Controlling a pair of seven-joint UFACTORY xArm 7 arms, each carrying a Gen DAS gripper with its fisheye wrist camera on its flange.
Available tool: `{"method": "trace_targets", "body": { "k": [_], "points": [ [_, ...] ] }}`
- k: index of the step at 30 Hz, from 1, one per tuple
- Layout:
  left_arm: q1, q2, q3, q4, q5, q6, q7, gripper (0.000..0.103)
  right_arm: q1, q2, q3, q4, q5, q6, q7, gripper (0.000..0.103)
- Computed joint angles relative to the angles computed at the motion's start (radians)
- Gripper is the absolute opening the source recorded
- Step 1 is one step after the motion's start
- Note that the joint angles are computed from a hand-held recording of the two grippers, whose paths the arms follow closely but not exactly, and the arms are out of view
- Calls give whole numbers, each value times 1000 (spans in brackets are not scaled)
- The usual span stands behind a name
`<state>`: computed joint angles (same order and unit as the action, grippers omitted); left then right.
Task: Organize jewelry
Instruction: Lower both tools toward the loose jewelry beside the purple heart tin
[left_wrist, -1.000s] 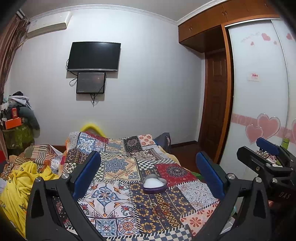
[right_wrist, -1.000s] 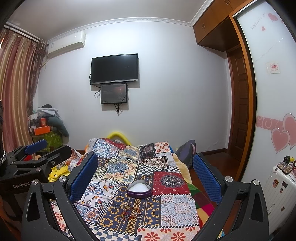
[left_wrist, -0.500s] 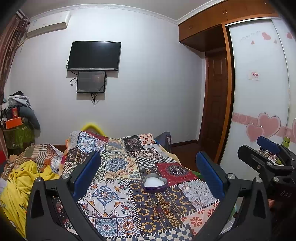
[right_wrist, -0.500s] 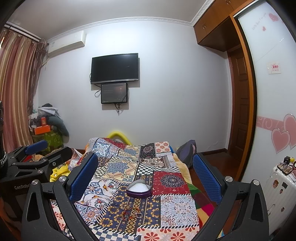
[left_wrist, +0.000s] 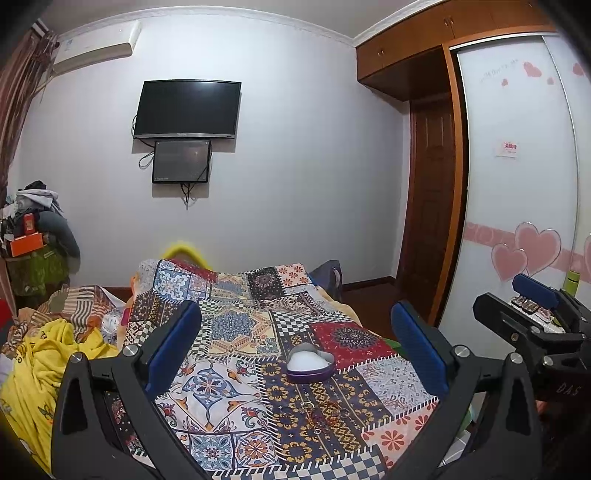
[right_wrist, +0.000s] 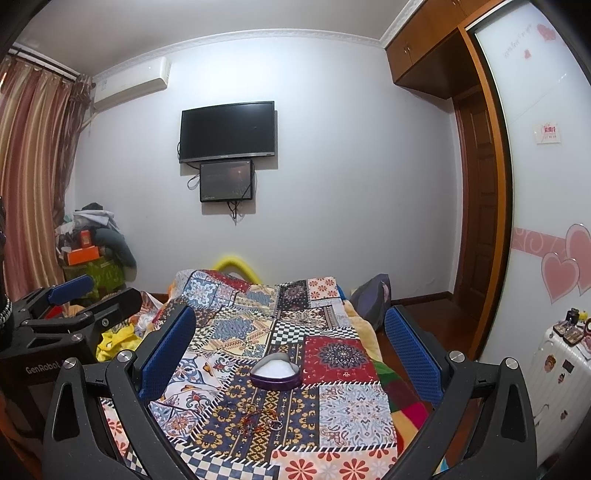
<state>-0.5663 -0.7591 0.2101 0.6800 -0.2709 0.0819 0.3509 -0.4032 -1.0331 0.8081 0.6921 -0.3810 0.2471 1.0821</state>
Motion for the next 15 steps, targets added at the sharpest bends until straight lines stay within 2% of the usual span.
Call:
{"method": "trace_targets", "body": {
  "k": [10, 15],
  "points": [
    [-3, 67, 15, 22, -13, 1, 3, 103, -1, 48, -6, -9, -8, 15, 0, 102],
    [10, 163, 27, 64, -35, 26, 6, 103, -17, 96, -3, -17, -25, 30, 12, 102]
  ]
}}
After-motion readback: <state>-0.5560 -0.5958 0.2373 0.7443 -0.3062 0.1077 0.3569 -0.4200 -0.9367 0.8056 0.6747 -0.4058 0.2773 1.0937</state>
